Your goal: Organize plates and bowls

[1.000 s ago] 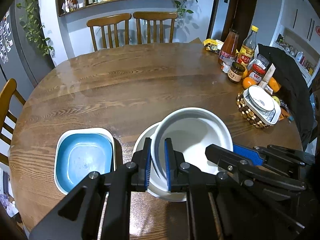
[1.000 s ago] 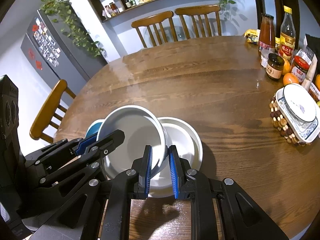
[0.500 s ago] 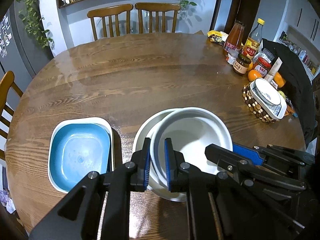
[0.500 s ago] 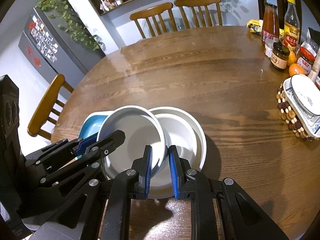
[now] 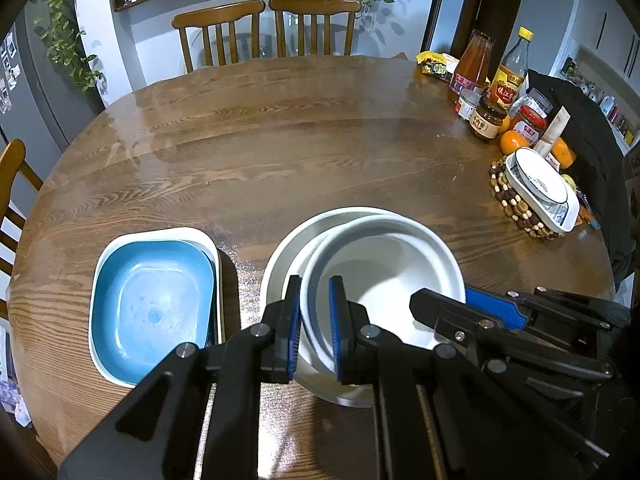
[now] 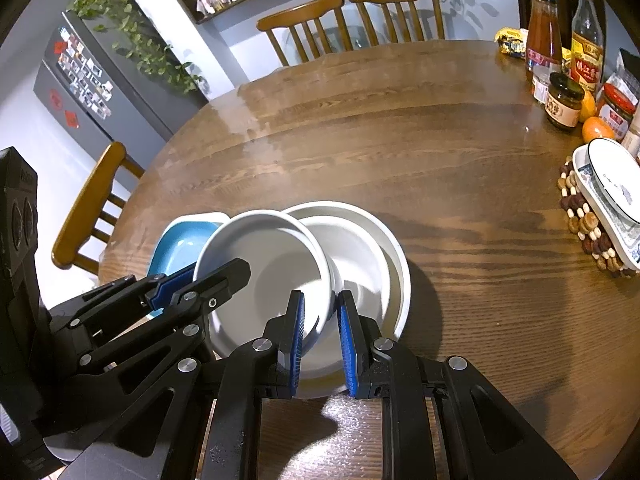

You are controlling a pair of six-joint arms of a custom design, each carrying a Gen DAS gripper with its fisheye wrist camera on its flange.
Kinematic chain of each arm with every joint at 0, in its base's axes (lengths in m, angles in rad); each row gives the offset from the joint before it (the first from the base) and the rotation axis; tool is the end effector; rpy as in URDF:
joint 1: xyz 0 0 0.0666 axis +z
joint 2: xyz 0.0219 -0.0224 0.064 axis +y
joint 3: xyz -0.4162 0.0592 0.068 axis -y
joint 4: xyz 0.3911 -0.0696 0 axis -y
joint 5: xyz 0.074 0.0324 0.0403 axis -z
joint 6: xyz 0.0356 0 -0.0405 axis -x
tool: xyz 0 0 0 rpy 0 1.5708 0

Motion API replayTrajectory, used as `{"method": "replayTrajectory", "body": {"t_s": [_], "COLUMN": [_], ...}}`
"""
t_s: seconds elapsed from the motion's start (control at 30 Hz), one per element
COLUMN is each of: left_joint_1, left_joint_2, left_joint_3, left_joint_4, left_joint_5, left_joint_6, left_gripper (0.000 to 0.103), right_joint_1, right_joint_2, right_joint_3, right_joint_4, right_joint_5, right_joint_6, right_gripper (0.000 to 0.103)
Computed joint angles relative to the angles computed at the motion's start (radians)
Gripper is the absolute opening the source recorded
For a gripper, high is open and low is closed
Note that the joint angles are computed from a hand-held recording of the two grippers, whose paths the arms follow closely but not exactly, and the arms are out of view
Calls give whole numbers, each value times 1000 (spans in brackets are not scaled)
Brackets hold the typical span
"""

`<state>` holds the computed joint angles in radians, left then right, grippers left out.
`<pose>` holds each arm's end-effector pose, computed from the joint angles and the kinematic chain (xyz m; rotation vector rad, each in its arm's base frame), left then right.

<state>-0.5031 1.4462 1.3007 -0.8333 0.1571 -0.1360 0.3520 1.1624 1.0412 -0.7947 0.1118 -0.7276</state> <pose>0.4223 -0.2392 0.4046 0.8648 2.4176 -0.3415 0.3523 0.1247 0.4054 0.5147 2.4532 0.3172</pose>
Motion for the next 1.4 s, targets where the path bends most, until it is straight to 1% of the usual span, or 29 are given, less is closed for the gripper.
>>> {"method": "replayTrajectory", "body": {"t_s": [1.07, 1.4], "left_joint_1": [-15, -19], "left_joint_2": [47, 68], "left_joint_3": [27, 44], "left_joint_4": [-31, -52], "left_joint_5": [-14, -1], "left_joint_6": [8, 12], "left_gripper": [9, 9], "right_joint_1": [-27, -33], "right_joint_2": [37, 52], "right_joint_3": [11, 21], "right_joint_4": [-18, -39], "right_joint_5": [-50, -53], "right_joint_6": [14, 13], "right_gripper": [21, 21]}}
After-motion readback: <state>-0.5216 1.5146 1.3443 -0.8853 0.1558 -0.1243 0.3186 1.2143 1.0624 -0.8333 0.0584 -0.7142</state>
